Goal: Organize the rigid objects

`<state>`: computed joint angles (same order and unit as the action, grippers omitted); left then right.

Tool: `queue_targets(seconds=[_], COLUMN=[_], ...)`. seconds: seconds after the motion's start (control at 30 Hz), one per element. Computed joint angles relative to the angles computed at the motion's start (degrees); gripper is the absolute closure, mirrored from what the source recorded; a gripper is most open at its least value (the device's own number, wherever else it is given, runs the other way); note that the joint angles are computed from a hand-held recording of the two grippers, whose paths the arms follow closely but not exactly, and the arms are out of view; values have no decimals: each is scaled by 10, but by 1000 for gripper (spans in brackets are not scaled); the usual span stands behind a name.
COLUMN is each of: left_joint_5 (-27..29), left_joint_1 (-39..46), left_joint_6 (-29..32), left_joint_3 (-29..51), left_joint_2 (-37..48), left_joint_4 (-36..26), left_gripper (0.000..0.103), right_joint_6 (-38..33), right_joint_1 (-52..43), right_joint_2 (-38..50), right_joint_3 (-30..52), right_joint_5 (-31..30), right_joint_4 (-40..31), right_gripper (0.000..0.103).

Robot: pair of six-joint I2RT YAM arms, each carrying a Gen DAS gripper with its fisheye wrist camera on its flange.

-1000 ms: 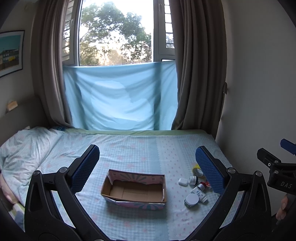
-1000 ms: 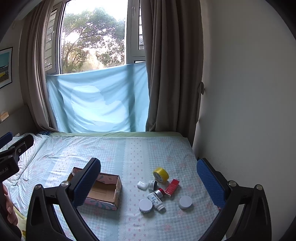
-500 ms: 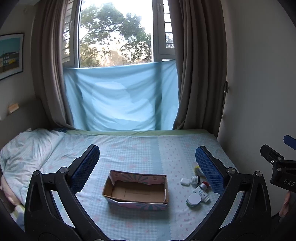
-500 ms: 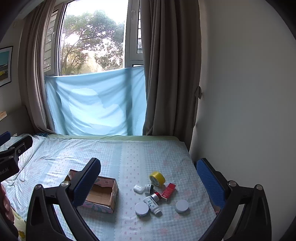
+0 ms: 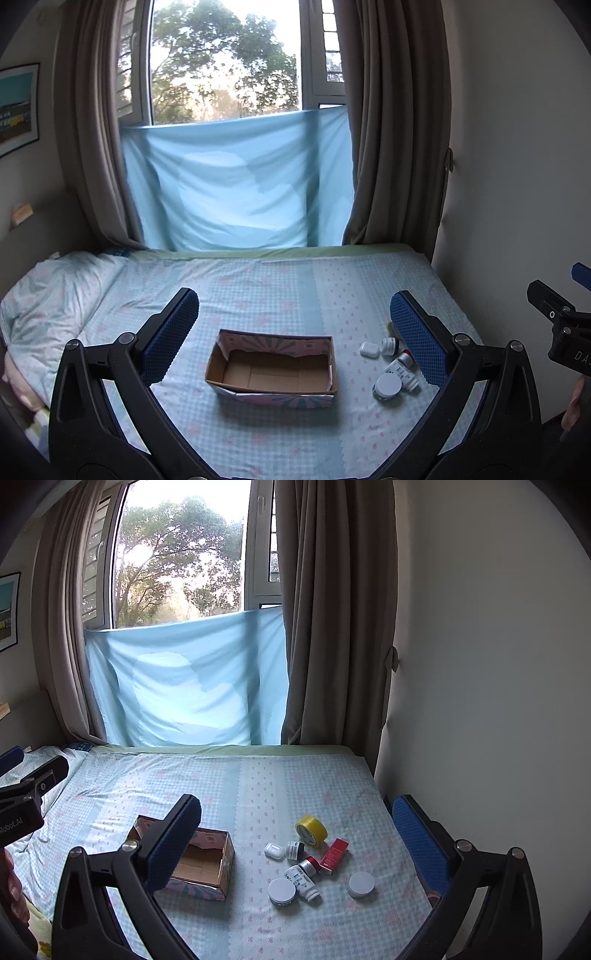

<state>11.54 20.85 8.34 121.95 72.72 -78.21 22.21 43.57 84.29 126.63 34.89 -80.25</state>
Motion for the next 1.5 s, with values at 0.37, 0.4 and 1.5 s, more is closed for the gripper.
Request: queue_targets(seconds=[0.37, 0.4, 1.5], left_joint_5=[41, 40, -109], left_joint_1=[27, 23, -344], left_joint_6=[27, 27, -84], left_joint_3=[-13, -18, 24], left_joint_2=[15, 17, 620], left_joint_4=[-29, -30, 156], left_gripper=[0, 0, 3], right_joint_6=[29, 35, 8], right_joint_1=[-1, -6, -420], right_joint_2=[6, 2, 146], right_joint_3=[2, -7, -545], right_joint_5=[-8, -15, -277], right_joint_4=[-22, -23, 392], right_gripper=[0, 0, 0])
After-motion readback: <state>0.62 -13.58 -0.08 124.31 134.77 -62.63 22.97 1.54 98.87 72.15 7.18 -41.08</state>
